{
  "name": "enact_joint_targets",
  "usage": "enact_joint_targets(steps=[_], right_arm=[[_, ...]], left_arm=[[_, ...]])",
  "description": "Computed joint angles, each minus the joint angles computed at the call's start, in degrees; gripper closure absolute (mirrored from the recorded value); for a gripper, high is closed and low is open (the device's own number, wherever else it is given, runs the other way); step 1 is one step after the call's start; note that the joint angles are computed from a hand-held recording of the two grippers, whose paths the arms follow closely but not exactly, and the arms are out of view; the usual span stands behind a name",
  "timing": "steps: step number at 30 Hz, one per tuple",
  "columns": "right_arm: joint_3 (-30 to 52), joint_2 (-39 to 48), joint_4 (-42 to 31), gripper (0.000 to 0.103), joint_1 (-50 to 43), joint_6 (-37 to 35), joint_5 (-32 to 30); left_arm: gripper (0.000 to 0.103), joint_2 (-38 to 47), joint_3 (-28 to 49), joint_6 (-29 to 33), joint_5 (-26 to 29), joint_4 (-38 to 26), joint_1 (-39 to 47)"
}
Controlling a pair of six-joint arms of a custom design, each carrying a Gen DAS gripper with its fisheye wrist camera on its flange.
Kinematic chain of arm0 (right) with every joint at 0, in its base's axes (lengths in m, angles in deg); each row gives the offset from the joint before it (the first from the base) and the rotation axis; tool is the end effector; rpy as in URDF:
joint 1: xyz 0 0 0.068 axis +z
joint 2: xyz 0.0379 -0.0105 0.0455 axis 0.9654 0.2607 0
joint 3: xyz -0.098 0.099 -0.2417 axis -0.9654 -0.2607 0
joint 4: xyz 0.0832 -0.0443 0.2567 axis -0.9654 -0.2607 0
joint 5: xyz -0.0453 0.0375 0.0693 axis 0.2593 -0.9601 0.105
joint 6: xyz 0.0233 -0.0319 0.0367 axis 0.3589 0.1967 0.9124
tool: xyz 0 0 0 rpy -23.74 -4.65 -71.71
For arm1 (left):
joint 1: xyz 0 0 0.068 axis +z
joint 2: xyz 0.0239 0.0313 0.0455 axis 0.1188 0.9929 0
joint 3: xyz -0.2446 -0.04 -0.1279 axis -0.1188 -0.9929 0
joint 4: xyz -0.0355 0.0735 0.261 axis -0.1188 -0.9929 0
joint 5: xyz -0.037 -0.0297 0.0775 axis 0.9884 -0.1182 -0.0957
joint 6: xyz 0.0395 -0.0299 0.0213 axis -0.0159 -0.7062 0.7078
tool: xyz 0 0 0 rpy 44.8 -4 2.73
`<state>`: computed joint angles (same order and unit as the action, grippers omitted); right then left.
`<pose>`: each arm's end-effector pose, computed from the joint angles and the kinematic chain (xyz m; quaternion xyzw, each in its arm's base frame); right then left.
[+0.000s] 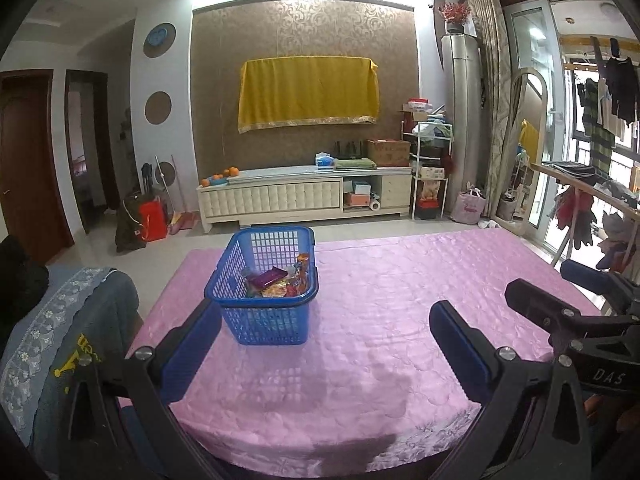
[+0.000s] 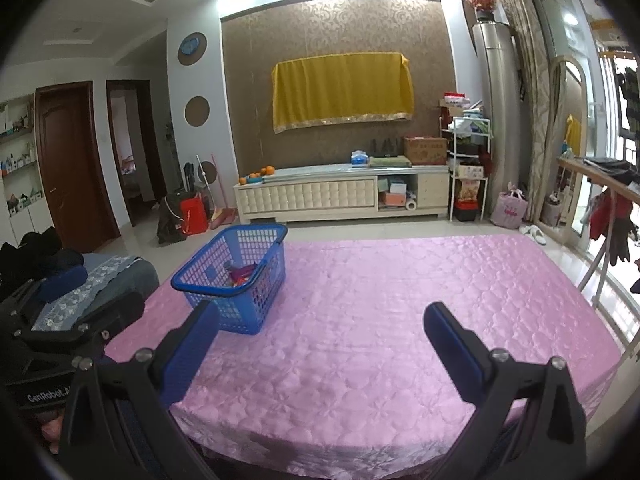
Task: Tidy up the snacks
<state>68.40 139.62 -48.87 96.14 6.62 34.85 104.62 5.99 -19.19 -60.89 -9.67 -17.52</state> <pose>0.2997 0.1089 0.3533 -0.0275 0.8361 0.0659 0.5439 0.2956 -0.1228 0.3368 0.0581 0.8309 -0.0262 0.5528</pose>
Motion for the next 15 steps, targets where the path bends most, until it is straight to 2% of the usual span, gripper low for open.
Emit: enact_joint_targets(steps=[15], right_arm=[[1.32,0.27,-2.41,0.000,1.10,0.28,0.87]], left_arm=[[0.000,-0.99,-0.66,-0.72,-0.52,-1.01,-0.07]])
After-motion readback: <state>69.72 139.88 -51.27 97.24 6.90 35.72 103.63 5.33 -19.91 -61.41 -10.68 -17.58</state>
